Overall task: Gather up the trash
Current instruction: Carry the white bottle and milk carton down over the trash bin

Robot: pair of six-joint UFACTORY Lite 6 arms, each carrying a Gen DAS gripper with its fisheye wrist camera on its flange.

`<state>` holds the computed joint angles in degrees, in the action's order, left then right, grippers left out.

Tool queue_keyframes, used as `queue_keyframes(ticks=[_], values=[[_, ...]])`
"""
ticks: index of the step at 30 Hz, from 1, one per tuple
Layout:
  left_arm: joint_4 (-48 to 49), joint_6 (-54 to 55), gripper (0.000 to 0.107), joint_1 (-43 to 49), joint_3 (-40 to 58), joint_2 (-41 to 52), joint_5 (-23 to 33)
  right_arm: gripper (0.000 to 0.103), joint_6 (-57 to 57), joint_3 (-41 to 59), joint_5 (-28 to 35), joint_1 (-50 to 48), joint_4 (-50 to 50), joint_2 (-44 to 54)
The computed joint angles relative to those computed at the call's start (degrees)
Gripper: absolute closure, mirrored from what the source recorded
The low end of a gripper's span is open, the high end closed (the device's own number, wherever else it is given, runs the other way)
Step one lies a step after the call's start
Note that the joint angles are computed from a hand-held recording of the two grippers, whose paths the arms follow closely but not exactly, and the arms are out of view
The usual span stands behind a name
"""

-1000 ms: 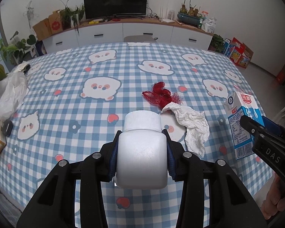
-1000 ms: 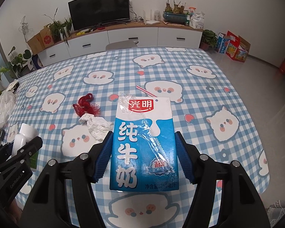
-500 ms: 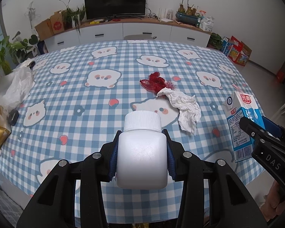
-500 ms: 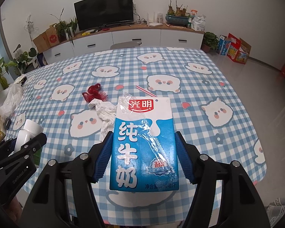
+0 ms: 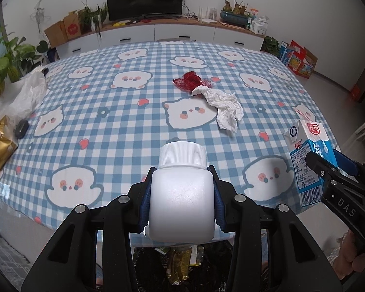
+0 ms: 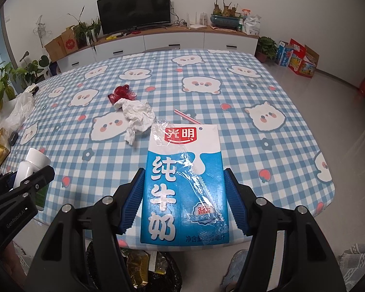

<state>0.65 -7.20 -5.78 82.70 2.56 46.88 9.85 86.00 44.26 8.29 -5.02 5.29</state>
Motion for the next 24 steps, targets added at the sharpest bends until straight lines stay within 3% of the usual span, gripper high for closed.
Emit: queue_keyframes(ticks=[12,24], values=[[3.31,-5.18,0.066,-4.45,-14.18,-13.60,0.57,0.042,-5.70,-17.71,-0.26,-1.75,5.67,-16.97],[7.33,-12.86,0.066,-10.34,-32.99,-27.86,-0.82,0.042,-7.62,-37.30,-0.80,-3.94,5.06,-33.37]])
